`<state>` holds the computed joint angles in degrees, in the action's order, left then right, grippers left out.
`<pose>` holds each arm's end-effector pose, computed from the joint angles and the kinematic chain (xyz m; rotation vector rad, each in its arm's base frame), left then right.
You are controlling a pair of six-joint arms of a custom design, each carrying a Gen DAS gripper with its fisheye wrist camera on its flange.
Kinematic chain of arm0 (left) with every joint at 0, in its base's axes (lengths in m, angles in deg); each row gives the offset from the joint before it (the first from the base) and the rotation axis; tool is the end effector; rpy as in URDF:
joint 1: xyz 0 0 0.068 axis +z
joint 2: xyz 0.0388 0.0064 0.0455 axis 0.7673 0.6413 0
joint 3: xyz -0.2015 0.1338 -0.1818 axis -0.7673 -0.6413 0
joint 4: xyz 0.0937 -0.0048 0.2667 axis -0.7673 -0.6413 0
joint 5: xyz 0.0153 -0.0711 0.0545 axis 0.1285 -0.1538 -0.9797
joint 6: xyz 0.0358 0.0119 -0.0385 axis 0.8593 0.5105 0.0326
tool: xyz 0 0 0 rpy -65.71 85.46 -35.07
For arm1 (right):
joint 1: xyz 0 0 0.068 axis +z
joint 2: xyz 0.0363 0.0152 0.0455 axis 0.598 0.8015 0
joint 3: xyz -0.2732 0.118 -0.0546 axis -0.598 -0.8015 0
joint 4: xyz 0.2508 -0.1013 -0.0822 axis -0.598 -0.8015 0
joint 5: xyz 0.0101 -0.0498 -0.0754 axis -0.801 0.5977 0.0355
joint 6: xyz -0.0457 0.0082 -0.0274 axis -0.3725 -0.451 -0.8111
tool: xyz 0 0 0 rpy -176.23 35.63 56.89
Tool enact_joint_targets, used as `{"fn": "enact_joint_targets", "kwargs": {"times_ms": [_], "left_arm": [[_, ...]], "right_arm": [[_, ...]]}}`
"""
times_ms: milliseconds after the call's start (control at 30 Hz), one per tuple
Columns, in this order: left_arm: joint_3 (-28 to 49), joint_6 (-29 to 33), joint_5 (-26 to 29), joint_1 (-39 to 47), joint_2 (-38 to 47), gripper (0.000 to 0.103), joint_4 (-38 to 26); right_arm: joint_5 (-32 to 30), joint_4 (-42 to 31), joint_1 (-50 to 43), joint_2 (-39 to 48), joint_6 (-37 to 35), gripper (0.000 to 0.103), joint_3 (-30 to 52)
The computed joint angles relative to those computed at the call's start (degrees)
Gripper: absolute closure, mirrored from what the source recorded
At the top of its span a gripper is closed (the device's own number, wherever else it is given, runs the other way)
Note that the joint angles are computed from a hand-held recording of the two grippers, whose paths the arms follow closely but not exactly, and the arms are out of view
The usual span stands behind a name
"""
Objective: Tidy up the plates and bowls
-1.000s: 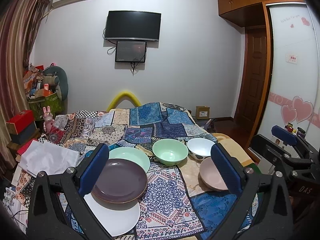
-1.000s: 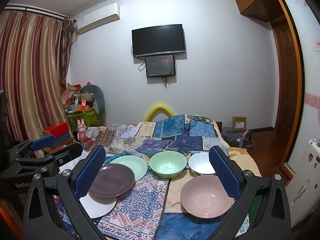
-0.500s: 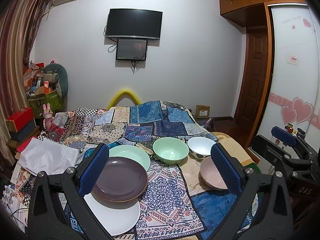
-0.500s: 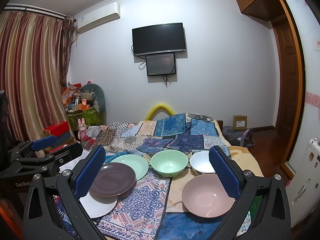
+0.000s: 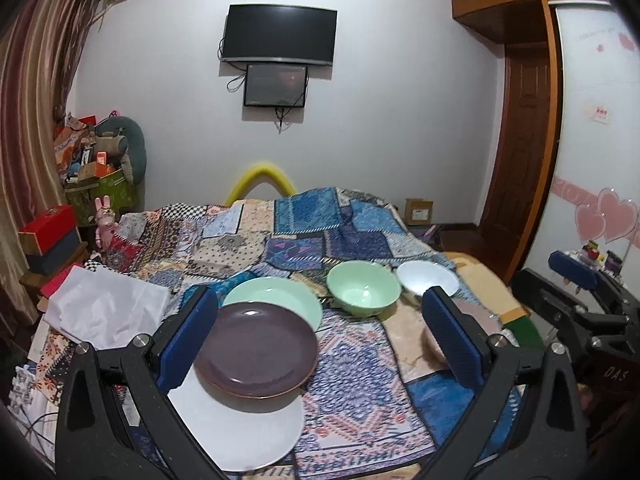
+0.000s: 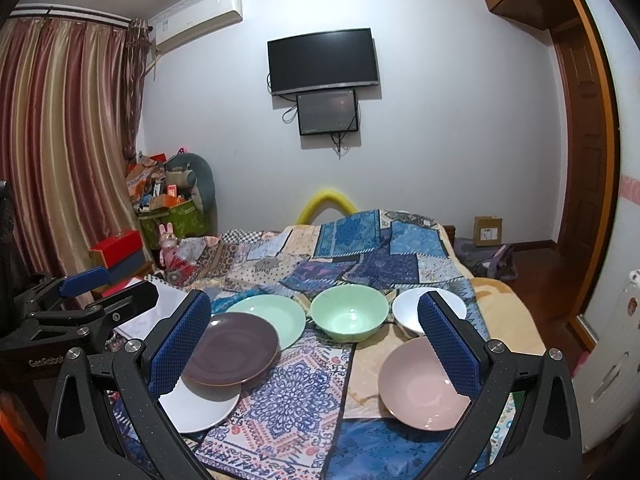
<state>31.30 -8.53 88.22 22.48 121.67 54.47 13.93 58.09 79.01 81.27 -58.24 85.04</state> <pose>0.3104 -0.1678 0.2958 0.5446 1.9460 -0.4546 0.2197 0.1632 0.2778 0.2903 1.8803 -0.0634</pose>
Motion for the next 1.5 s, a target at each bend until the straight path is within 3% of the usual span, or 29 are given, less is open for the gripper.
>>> {"fn": "enact_joint_targets", "kwargs": {"times_ms": [167, 400, 733, 967, 1100, 1267, 1500], "left_arm": [[1.52, 2.08, 0.75, 2.27, 3.16, 0.002, -0.68], [5.9, 5.18, 2.61, 6.84, 10.05, 0.016, -3.85], [16.12, 6.51, 1.66, 11.96, 23.26, 0.016, -8.88], [28.69, 10.05, 3.22, 14.61, 34.3, 0.016, -18.25], [36.09, 11.28, 6.17, 15.84, 40.2, 0.017, -24.05], [44.48, 10.86, 5.65, 16.43, 47.4, 0.019, -28.82], [53.73, 10.69, 6.97, 17.0, 54.49, 0.041, -34.51]], "right_arm": [[-2.9, 0.52, -1.67, 3.17, -0.04, 0.0, 1.21], [-6.98, 1.98, -3.8, 9.35, -1.79, 0.0, 3.64], [-17.77, 3.56, -9.19, 19.74, -3.49, 0.0, 8.56], [-24.8, 3.53, -13.04, 27.51, -4.22, 0.005, 13.08], [-30.11, 2.28, -15.63, 31.78, -3.57, 0.013, 16.03], [-34.87, 0.43, -17.69, 36.84, -2.81, 0.023, 19.45], [-39.7, -1.43, -19.43, 42.07, -2.93, 0.043, 23.34]]}}
